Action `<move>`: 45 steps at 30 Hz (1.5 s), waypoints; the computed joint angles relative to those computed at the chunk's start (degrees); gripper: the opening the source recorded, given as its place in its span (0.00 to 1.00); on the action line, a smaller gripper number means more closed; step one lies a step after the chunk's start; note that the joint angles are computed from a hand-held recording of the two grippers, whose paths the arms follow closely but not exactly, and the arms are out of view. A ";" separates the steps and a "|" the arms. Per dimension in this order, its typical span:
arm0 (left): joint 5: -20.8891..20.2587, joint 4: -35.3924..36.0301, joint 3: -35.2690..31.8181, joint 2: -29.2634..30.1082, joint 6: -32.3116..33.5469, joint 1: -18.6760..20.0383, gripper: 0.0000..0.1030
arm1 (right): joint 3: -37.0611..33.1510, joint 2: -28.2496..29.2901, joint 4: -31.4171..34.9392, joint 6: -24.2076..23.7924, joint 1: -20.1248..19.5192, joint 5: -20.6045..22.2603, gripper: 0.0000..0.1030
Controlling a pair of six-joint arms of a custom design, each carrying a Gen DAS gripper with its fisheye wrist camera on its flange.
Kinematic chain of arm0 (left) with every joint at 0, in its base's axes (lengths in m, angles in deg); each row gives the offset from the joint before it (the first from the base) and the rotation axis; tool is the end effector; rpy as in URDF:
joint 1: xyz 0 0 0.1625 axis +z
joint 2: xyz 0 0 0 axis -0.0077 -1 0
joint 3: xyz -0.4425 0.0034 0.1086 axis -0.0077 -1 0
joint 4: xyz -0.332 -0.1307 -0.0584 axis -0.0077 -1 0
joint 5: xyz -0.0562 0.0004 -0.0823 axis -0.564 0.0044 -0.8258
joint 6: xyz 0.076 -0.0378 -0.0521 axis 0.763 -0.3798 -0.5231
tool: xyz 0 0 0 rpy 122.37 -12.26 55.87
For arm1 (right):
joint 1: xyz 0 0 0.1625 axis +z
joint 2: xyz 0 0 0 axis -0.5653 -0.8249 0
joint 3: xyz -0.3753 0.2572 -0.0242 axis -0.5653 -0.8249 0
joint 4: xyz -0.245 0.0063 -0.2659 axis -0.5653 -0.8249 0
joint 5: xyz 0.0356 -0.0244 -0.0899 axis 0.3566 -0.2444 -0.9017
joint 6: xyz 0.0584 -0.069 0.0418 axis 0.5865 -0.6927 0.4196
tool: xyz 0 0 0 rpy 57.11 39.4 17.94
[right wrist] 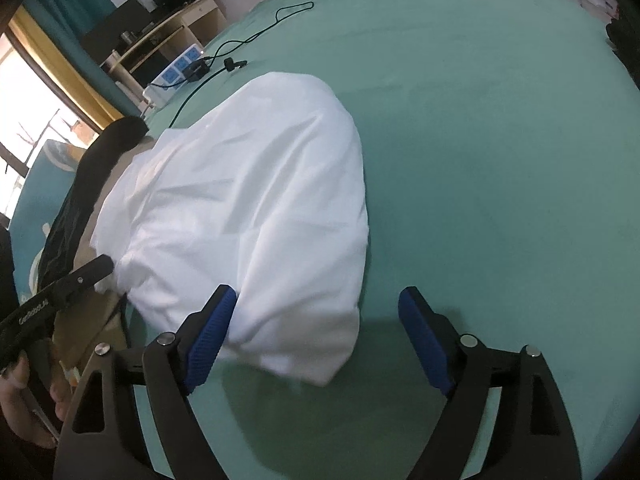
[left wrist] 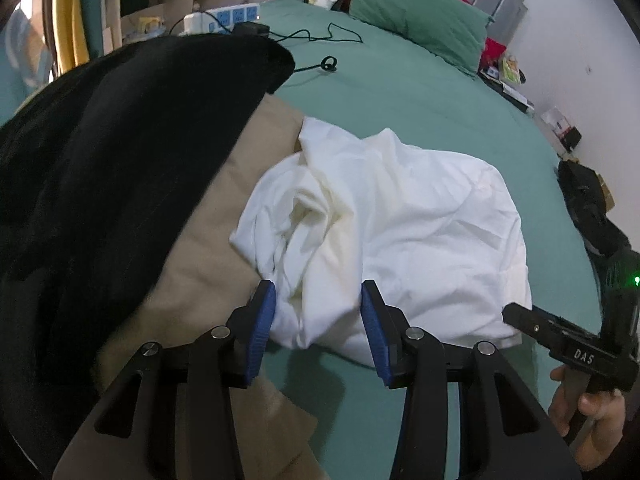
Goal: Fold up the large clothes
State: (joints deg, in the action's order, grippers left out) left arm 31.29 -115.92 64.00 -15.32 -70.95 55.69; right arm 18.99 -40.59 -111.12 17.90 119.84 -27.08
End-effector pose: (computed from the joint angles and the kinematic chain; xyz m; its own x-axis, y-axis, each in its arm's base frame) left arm -0.2139 -0.6821 0.0586 -0.8072 -0.3858 -0.4468 0.0220 0.7367 -0.6759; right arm 0.0484 -0.7806 0.2052 -0.8507 -0.3979 0.3434 -0.4620 0.8776 -0.1277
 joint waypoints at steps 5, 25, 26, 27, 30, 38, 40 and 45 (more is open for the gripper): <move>1.18 -2.13 1.68 0.13 0.00 -1.41 0.45 | 2.90 -2.07 -0.91 -1.76 0.19 -0.82 0.81; 3.23 -0.59 5.34 1.48 -10.14 -9.29 0.45 | 12.72 -12.66 -4.81 -4.18 -2.11 -1.44 0.81; 3.12 0.25 5.05 1.66 -10.81 -9.82 0.45 | 13.08 -13.31 -4.86 -4.29 -2.35 -1.25 0.81; 2.93 1.06 4.68 1.77 -11.21 -10.20 0.45 | 13.44 -13.97 -4.90 -4.46 -2.60 -1.04 0.81; 2.72 3.86 3.75 1.93 -12.79 -11.47 0.45 | 14.37 -15.62 -5.14 -5.16 -3.17 -0.72 0.81; 4.04 8.79 1.85 2.19 -17.88 -14.98 0.45 | 14.90 -19.85 -4.16 -6.94 -5.09 1.70 0.81; 4.11 9.48 1.29 2.37 -18.12 -15.71 0.45 | 14.94 -20.89 -4.00 -7.45 -5.52 2.45 0.81; 5.38 12.13 -0.61 2.86 -18.04 -17.41 0.45 | 14.85 -22.96 -4.15 -8.64 -6.38 3.59 0.81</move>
State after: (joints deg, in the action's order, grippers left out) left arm 36.67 -103.79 63.39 -12.46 -88.99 38.28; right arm 33.84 -63.55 -115.27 9.26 113.46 -23.49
